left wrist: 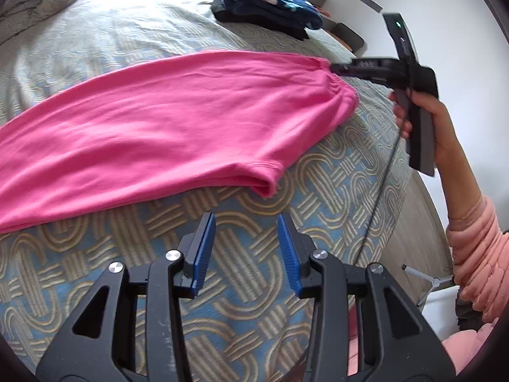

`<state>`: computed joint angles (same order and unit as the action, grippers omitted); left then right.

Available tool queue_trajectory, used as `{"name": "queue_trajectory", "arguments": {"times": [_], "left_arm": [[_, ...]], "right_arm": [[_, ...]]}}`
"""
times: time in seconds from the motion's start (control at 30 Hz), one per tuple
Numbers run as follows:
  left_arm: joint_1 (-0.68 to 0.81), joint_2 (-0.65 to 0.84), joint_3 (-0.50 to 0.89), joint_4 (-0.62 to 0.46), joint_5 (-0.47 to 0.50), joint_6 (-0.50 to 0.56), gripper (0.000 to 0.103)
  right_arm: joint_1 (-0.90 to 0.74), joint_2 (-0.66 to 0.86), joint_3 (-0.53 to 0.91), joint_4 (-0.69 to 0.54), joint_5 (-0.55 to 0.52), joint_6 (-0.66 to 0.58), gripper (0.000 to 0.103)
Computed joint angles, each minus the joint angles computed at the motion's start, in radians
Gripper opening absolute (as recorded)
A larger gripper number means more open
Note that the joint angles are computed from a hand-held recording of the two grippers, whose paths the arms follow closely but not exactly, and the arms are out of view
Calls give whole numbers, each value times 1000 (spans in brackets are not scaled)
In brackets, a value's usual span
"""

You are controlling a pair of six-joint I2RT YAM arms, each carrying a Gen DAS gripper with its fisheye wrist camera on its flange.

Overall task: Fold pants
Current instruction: 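Release the waistband and withdraw both grippers above the folded pants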

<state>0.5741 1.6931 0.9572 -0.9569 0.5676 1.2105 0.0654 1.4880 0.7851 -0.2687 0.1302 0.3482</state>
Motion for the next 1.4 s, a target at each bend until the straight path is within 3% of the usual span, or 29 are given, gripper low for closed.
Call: {"name": "queue_trajectory", "arguments": {"times": [0.13,0.27,0.37,0.53,0.7,0.93,1.17,1.27,1.4], "left_arm": [[98,19,81,13,17,-12,43],[176,57,170,21,37,-46,44],[229,101,235,51,41,-87,56],[300,222,369,76,29,-227,59],[385,367,549,58,19,-331,59],[501,545,825,-19,74,-416,59],[580,758,1150,-125,109,-467,59],[581,819,1235,-139,114,-486,59],[572,890,1330,-135,120,-489,59]], "right_arm": [[88,-110,-81,-74,-1,-9,14],[174,-131,-129,-111,53,65,15],[243,-179,-164,-132,72,131,16],[412,-197,-144,-182,208,209,35],[549,-133,-64,-153,200,231,47],[696,66,118,-129,185,267,52],[804,307,381,-216,195,247,53],[837,444,562,-270,199,195,53],[881,696,931,-404,200,116,53]]}}
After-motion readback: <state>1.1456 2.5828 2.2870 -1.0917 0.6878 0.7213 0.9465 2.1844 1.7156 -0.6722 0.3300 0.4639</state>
